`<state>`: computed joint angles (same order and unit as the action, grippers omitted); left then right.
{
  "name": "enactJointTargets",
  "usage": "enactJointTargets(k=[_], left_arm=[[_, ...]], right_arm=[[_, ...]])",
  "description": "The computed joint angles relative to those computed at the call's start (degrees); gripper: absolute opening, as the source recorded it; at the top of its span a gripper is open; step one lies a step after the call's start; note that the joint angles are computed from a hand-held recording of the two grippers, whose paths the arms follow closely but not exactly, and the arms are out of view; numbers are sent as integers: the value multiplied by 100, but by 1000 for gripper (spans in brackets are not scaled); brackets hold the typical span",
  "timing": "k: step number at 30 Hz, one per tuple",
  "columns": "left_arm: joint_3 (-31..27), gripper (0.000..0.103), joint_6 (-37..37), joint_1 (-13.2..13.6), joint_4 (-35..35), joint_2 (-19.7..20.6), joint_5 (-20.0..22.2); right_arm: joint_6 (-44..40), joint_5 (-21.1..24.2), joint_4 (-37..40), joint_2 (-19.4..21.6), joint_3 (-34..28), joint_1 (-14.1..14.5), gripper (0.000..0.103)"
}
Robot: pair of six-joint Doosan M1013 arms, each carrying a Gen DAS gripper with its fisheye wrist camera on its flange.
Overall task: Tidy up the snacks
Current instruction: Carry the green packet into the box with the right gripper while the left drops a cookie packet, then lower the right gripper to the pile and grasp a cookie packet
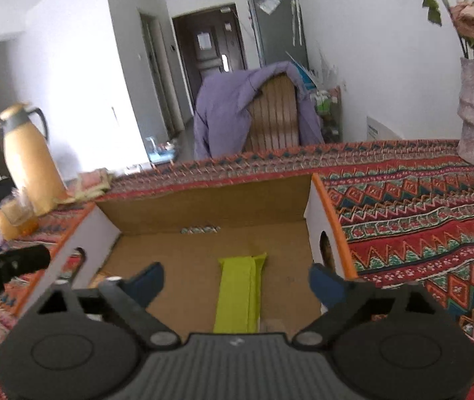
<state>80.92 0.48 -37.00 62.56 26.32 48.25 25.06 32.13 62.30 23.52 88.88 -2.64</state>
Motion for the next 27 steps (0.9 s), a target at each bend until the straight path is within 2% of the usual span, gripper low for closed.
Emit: enactJointTargets(k=[4,7,11,19,27], left_arm=[[353,103,-533,-175,630,-228,91],[639,103,-914,-329,1068,-391,172],[999,103,-1357,-513,1427,-596,161],[1593,103,-2020,-804,1641,-866,89],[1916,103,-2283,-1039,1762,-957,98]], right_arm=[[-1330,-14,962,-359,494,-155,103],[-2217,220,1650,-619,860,-309,103],[-3151,289,2270,-949,1337,-450,103],[-3867,419,2689,-1337,2007,-708,103],[-4014,388,2656,-1458,2360,-843,103]])
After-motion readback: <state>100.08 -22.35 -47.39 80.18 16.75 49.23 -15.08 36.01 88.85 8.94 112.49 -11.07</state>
